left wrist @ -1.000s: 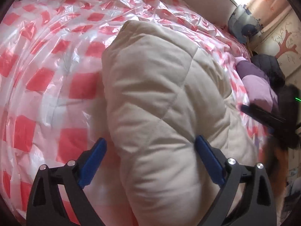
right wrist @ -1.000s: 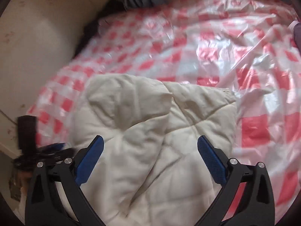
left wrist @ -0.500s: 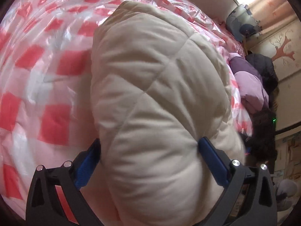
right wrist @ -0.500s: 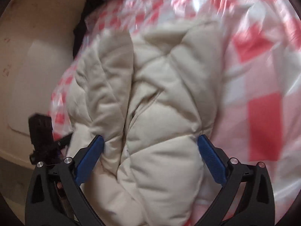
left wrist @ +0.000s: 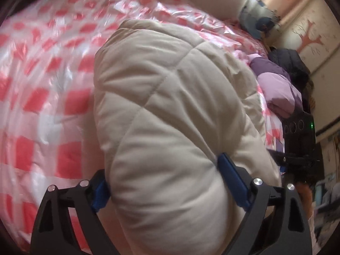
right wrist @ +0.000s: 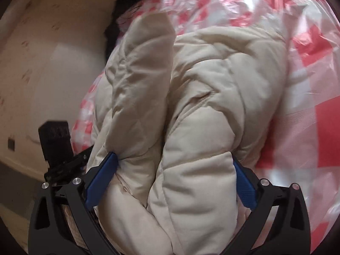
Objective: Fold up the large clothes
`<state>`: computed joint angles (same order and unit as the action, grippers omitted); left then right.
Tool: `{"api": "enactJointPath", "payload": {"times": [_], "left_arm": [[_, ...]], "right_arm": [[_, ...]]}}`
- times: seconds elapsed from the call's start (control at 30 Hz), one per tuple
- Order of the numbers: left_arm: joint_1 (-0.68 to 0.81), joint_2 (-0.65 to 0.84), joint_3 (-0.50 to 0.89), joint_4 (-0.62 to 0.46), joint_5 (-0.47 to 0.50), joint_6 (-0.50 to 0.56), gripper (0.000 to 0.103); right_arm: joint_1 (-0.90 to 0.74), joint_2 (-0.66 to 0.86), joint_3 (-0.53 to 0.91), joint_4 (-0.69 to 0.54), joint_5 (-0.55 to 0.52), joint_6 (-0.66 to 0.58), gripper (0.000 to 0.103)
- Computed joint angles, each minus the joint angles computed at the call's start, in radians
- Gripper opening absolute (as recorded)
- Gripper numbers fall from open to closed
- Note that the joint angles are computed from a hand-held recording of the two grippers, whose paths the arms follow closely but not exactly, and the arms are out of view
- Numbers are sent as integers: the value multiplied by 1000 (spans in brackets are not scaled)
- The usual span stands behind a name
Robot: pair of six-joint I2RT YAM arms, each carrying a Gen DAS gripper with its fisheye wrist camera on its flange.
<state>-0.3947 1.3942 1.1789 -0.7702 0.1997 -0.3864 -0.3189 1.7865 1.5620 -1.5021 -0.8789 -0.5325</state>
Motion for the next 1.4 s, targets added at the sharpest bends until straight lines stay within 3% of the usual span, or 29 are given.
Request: {"api": "enactJointPath", "payload": {"times": [0.13, 0.2, 0.27, 0.4, 0.7, 0.8, 1.03, 1.13, 1.27, 1.4], "left_arm": [[67, 19, -75, 18, 51, 27, 97], [125, 12, -129, 76, 138, -11, 98], [128, 11, -152, 116, 161, -29, 98], [39, -8, -145, 128, 18, -58, 98], [-77, -39, -131, 123, -234, -25, 98], [-98, -46, -134, 130, -284, -9, 98], [-126, -88, -186, 166, -339, -9, 98], [-124, -101, -186, 170, -328, -13, 89], [-114, -156, -182, 139, -374, -12, 81], [-38, -291, -194, 89, -432, 26, 77]], "right_arm": [[42, -25, -62, 106, 80, 62, 97], [15, -40, -91, 154, 13, 121, 97], [45, -70, -131, 206, 37, 157, 97], [114, -76, -167, 283, 74, 232, 97], [77, -81, -214, 332, 36, 197, 97], [25, -97, -220, 293, 29, 146, 97], [69, -115, -230, 319, 42, 171, 97], [78, -128, -238, 328, -12, 166, 97], [175, -157, -226, 356, -55, 188, 97], [361, -169, -182, 479, -92, 315, 97]]}}
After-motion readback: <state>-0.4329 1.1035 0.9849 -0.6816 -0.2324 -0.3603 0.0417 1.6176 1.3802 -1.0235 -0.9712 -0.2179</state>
